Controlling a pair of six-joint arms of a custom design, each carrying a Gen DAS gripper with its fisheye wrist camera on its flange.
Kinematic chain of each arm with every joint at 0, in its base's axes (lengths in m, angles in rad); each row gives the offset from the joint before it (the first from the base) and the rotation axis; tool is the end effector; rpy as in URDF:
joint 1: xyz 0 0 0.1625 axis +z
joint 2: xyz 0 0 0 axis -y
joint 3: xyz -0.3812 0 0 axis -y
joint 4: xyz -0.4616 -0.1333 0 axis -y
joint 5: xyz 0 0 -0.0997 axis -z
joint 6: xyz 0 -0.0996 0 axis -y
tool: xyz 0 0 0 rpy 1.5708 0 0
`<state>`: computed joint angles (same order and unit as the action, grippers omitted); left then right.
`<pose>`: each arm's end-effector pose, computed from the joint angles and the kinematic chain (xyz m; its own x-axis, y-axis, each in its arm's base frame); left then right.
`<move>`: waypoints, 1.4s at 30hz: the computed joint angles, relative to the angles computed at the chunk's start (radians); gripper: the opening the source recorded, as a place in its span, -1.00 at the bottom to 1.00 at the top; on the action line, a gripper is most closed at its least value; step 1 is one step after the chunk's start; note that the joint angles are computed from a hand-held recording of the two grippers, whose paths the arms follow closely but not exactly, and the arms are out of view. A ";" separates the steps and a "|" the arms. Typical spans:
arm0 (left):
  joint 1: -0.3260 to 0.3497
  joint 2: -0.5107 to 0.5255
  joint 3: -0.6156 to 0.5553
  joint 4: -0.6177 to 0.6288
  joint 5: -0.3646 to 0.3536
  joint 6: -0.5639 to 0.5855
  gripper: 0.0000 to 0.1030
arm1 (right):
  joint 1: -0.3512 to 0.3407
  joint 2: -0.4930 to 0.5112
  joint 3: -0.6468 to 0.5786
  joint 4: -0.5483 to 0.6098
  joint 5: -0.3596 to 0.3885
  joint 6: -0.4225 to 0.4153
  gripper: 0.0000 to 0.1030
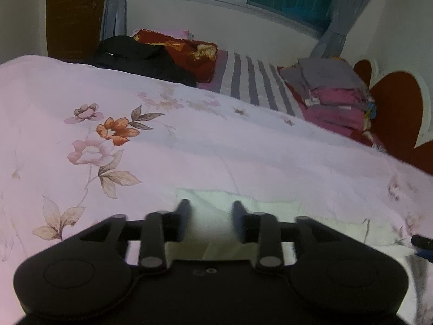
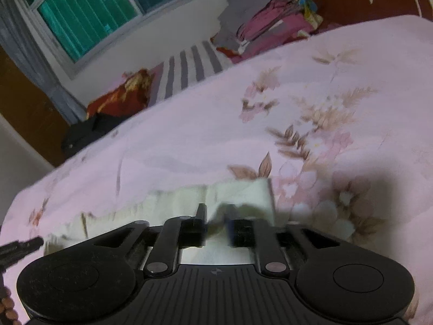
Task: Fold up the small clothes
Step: 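Lift the hem ribbing with both grippers and fold it over toward the collar, then open the right gripper, then the left gripper, releasing the folded hem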
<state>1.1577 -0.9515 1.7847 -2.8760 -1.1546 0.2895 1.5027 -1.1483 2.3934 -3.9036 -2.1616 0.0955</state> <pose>-0.1068 -0.6759 0.0955 -0.7715 0.4234 -0.4749 0.6029 0.7250 -0.3330 0.0488 -0.4279 0.1227 -0.7884 0.5903 0.1731 0.1073 0.4090 -0.9062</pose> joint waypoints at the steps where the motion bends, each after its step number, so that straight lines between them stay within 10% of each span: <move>1: 0.003 -0.005 0.001 0.001 -0.009 0.009 -0.01 | 0.005 0.004 -0.001 -0.029 -0.013 -0.017 0.26; 10: 0.012 0.013 0.010 0.053 -0.039 0.160 0.02 | -0.002 0.021 0.012 -0.052 0.005 -0.180 0.40; 13: 0.010 0.030 0.006 0.043 -0.037 0.188 -0.13 | -0.014 0.031 0.005 -0.032 0.019 -0.205 -0.01; 17: 0.011 0.033 0.010 0.053 -0.042 0.214 -0.68 | -0.031 0.037 0.001 -0.016 0.041 -0.229 -0.06; 20: 0.010 0.029 0.024 0.021 -0.045 0.251 -0.92 | -0.037 0.037 -0.003 0.012 0.050 -0.251 -0.59; 23: 0.010 0.020 0.042 -0.019 -0.064 0.259 -0.93 | -0.041 0.040 -0.006 0.013 0.062 -0.265 -0.93; 31: -0.003 0.038 0.049 -0.178 -0.072 0.235 -0.93 | -0.007 0.094 -0.031 -0.167 0.038 -0.350 -0.96; 42: -0.006 0.096 0.020 -0.156 0.035 0.245 -0.72 | -0.037 0.134 -0.072 -0.113 -0.011 -0.307 -0.95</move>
